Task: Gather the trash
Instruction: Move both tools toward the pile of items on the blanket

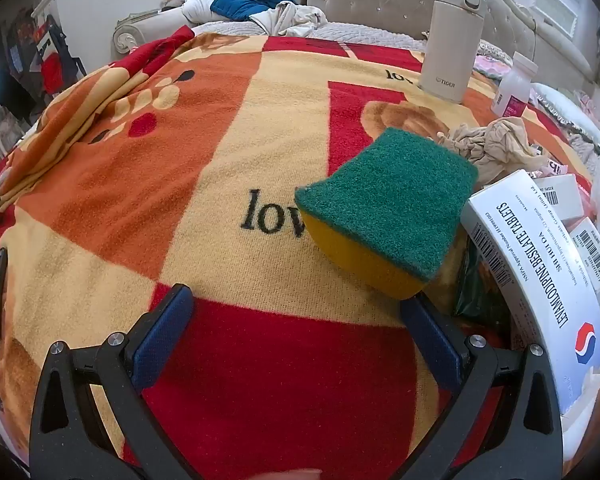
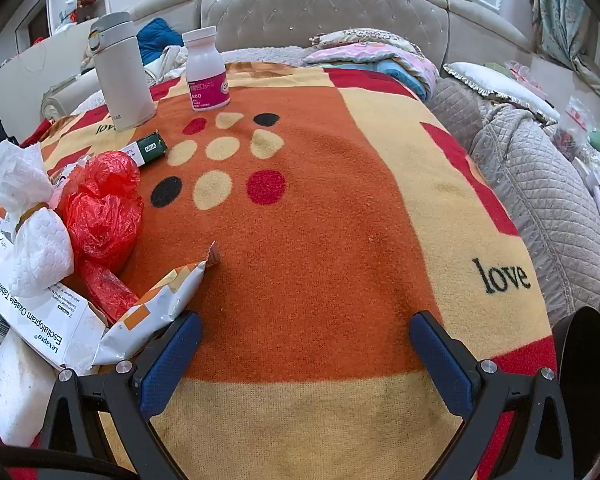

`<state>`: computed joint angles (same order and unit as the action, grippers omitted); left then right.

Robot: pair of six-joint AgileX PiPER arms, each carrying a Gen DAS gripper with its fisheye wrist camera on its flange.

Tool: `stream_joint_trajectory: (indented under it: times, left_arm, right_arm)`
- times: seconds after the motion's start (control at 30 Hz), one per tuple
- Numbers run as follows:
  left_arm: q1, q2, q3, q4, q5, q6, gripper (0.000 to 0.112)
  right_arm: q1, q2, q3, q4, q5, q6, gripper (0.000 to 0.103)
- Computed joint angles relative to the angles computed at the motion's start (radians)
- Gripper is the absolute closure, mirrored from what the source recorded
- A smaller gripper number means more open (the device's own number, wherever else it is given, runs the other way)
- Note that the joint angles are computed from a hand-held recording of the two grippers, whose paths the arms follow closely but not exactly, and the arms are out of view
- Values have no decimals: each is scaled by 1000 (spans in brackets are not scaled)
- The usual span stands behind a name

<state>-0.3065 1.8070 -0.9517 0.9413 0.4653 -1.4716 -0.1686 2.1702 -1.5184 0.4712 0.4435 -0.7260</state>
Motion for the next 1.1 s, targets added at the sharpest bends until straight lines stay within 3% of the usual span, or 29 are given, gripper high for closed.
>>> stream_joint_trajectory:
  times: [0.33, 0.43, 0.53, 0.73, 0.87, 1.1]
  left_arm:
    - [-63, -60, 49, -32, 65, -48, 10]
    - [-116, -121, 81, -16, 122, -89, 10]
    - [-151, -164, 92, 25, 185, -132, 10]
    - [-244, -259, 89, 27, 281, -149, 10]
    - [-345, -288, 62, 68, 385, -201, 10]
    - [-493, -328, 3, 124, 533, -239, 10]
  right_arm:
    - [-1, 4, -6, 5, 6, -1, 0]
    - [-23, -6, -4, 35, 61, -62, 0]
    - [-34, -63, 77, 16, 21, -62, 0]
    - [-78, -234, 266, 273, -7, -323, 0]
    - [-106, -353, 360, 487, 44, -506, 0]
    - [-92, -516, 488, 726, 45, -729, 0]
